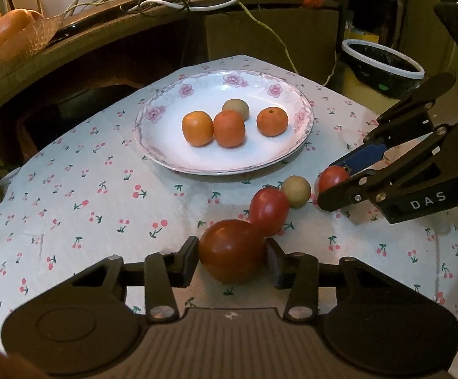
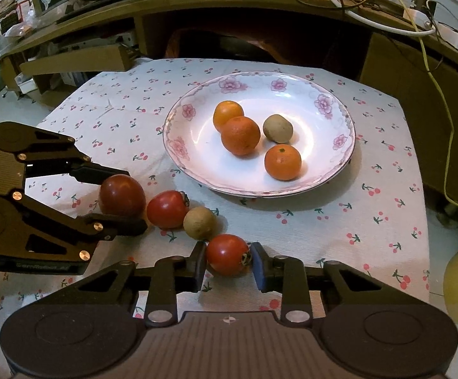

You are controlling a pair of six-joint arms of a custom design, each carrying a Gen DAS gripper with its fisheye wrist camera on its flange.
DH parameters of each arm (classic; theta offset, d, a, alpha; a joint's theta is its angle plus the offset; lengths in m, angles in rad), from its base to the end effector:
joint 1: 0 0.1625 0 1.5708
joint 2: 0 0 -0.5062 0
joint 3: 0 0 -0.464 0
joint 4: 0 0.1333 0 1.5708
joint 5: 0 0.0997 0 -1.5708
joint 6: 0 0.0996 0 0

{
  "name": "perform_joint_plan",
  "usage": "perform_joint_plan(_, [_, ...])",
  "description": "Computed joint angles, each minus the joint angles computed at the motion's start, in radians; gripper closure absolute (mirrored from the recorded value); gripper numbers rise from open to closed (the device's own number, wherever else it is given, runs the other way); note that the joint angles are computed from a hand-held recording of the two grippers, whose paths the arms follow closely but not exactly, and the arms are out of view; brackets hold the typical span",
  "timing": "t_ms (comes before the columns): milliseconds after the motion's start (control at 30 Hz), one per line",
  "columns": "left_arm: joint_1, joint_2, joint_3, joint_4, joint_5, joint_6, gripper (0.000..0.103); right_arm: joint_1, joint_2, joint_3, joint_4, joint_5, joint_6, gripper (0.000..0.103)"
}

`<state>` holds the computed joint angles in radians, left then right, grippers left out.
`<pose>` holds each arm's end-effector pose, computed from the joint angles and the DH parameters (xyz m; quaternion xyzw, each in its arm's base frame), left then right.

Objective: Organize fruits
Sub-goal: 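Close left tool on the large dark tomato while right tool grasps a red tomato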

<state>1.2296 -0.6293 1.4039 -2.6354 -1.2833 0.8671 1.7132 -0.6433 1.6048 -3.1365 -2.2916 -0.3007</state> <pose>-0.1368 -0.8680 0.0729 0.5393 0.8177 -0.1012 0.1740 0.1797 -0.7775 0.0807 0.0940 -0.8946 0.2509 0.3576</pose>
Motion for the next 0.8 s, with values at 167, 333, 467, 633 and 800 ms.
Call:
perform_joint_plan(167, [0.001, -0.011, 0.006, 0.016, 0.005, 0.004, 0.054, 0.006, -0.007, 0.006, 0.022, 0.013, -0.003, 0.073])
perform_joint_plan(333, [0.004, -0.018, 0.016, 0.023, 0.007, 0.022, 0.054, 0.008, -0.006, 0.005, 0.06, 0.02, -0.005, 0.073])
perform_joint_plan(467, [0.004, -0.019, 0.016, 0.027, 0.008, 0.027, 0.052, 0.01, 0.0, 0.001, 0.064, 0.017, -0.021, 0.07])
perform_joint_plan(633, [0.004, -0.018, 0.015, 0.022, 0.015, 0.027, 0.048, 0.009, 0.002, -0.002, 0.059, 0.019, -0.028, 0.065])
perform_joint_plan(800, [0.003, -0.015, 0.012, 0.018, 0.018, 0.025, 0.045, 0.009, 0.0, 0.003, 0.061, 0.025, -0.029, 0.053])
